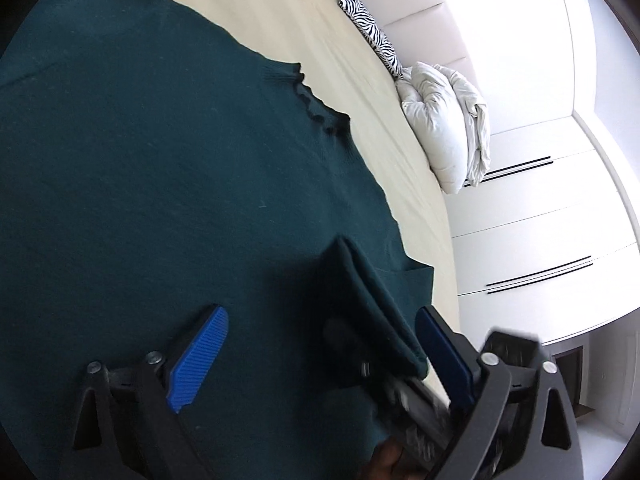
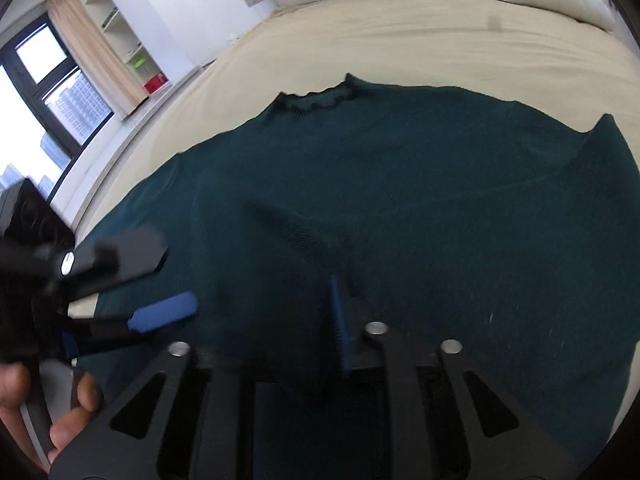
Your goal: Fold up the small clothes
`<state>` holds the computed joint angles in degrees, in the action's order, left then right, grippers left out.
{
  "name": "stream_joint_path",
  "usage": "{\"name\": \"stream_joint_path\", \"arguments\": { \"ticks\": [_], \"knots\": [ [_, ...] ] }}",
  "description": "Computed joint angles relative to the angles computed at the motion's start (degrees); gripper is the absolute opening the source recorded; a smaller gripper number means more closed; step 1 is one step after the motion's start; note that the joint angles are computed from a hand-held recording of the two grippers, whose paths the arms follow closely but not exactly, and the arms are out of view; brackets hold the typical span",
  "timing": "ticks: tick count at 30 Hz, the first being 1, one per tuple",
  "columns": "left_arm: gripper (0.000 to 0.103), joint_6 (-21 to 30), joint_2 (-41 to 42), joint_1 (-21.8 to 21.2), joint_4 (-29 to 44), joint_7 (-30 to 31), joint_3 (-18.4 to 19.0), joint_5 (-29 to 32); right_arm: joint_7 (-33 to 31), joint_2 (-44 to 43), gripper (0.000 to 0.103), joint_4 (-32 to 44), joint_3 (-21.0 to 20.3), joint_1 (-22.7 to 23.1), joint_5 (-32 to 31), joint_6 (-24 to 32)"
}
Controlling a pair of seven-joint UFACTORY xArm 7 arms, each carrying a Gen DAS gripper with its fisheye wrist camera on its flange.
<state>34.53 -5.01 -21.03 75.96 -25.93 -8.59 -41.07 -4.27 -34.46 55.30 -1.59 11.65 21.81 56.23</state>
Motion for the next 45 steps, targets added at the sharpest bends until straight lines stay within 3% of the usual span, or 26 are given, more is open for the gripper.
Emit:
{"name": "stream_joint_path", "arguments": {
  "ticks": [2,3,7,9,10,12,13,14,15,16,18,21,24,28,34,35,42,45],
  "knots": [
    [0.1,-0.06,0.94,-0.3,0.91,0.48,-0.05,-1.78,-0.78,-4.21,0.06,-2.43,-1.36,-0.15,0.8,0.46],
    [0.1,0.15,1.04,-0.33,1.01,0.17,-0.21,-1.74,-1.32,-6.12,0.064,-3.48,-2.78,-0.4,1.49,0.45],
    [0.1,0.53,1.83,-0.28,2.01,-3.05,-0.81,0.79,1.34,-15.05,0.065,-8.79,-6.24,-3.26,2.15,4.18],
    [0.099,1.59,2.58,-0.18,2.89,-5.79,-1.17,4.65,1.95,-16.1,0.065,-9.64,-10.38,-5.16,4.64,6.18],
    [0.097,2.89,3.38,-0.15,4.07,-6.99,-1.34,7.04,4.56,-18.37,0.065,-11.72,-10.33,-5.67,5.36,6.44],
    [0.08,5.67,5.38,-0.21,7.37,-9.98,-1.78,13.53,6.96,-21.32,0.065,-14.34,-12.65,-8.33,5.72,8.18],
    [0.059,8.43,6.91,-0.25,9.91,-11.11,-1.89,16.41,8.01,-22.1,0.065,-15.25,-14.85,-9.88,6.31,8.62],
    [0.048,11.12,8.65,-0.26,12.55,-11.47,-1.96,17.91,8.93,-21.81,0.065,-15.45,-16.66,-10.63,7.63,8.45],
    [0.024,12.91,9.88,-0.16,14.42,-11.11,-2.02,18.42,9.82,-21.25,0.065,-15.51,-18.23,-11.06,9.29,8.15],
    [0.007,14.33,11.02,-0.07,16.22,-10.58,-2.08,18.95,10.27,-22.09,0.065,-16.48,-19.32,-11.97,10.1,8.5],
    [0.008,15.43,12.5,-0.01,19.29,-9.98,-2.02,20.96,10.15,-23.0,0.065,-16.49,-22.03,-13.64,10.15,10.64],
    [0.008,14.19,13.67,0.15,23.26,-8.3,-1.65,24.11,12.33,-28.82,0.065,-20.25,-21.0,-17.74,10.9,13.3],
    [0.008,10.11,14.24,0.68,25.69,-4.82,-1.36,26.19,18.0,-31.13,0.065,-20.83,-18.27,-18.18,13.52,12.26],
    [0.008,6.64,14.05,1.56,26.18,-1.98,-0.97,26.78,22.84,-30.11,0.065,-20.73,-19.75,-16.59,16.4,10.25],
    [0.008,4.04,12.06,2.98,20.37,-2.51,-0.64,24.37,26.22,-22.41,0.065,-18.78,-16.5,-12.7,18.86,2.99],
    [0.008,3.92,11.97,3.01,19.72,-3.2,-0.55,24.64,25.84,-19.46,0.065,-18.6,-14.9,-11.65,21.05,-1.0],
    [0.008,2.68,10.79,5.17,13.68,-3.88,0.24,21.67,24.62,-17.89,0.064,-18.03,-19.54,-10.71,22.37,-8.23],
    [0.008,1.56,10.25,5.77,10.98,-4.08,0.44,20.53,23.22,-19.34,0.063,-19.49,-19.68,-10.68,22.87,-11.17]
  ]
}}
